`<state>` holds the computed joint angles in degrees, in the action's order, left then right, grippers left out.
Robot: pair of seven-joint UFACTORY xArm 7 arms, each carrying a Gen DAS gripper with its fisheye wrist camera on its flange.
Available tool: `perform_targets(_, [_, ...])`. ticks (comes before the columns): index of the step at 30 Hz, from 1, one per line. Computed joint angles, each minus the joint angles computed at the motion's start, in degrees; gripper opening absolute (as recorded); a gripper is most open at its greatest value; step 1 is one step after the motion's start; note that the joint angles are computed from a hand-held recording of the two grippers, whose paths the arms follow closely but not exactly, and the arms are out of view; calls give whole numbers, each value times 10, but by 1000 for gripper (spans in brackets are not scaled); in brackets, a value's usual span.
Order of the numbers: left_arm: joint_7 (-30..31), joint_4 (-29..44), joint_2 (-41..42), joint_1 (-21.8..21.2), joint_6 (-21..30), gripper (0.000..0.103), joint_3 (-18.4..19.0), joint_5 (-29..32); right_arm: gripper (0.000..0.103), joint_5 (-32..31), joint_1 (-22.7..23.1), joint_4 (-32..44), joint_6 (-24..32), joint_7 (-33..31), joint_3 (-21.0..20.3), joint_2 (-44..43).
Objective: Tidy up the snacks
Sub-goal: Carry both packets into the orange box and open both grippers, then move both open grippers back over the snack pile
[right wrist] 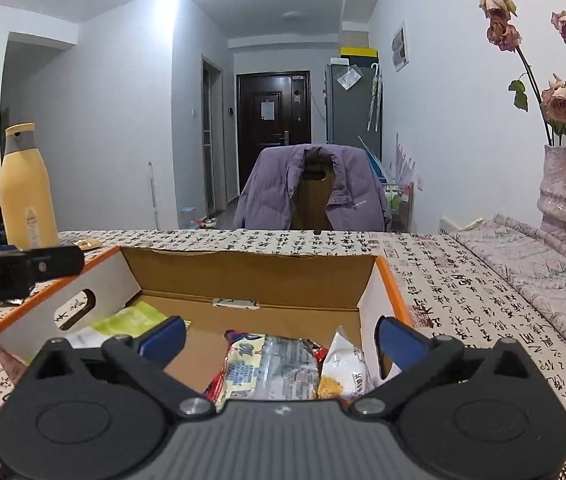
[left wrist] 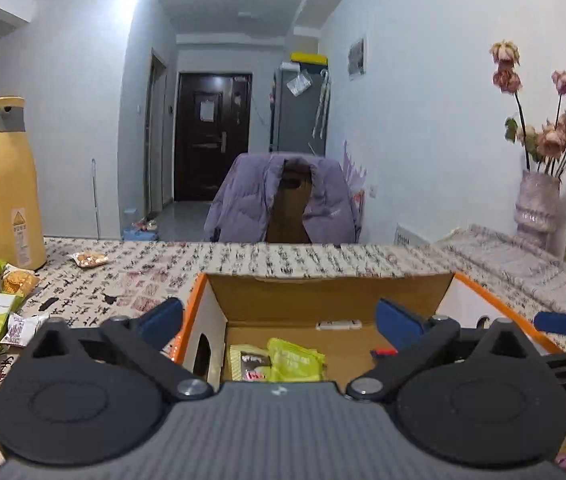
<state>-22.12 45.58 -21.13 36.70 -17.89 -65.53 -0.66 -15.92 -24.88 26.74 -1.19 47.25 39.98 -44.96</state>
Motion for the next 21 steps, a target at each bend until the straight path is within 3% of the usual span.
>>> perform_targets(12, [-24, 12, -18, -2, 21, 103, 7, -1, 103, -7, -25, -1, -7, 11, 15, -18])
perform_targets(17, [-41, 4, -40, -60, 45, 103, 69, 22, 103, -5, -21, 4, 11, 13, 11, -27])
perform_targets(21, [-48, -14, -63, -127, 61, 103, 138, 37, 103, -4, 14, 6, 37, 11, -15, -48])
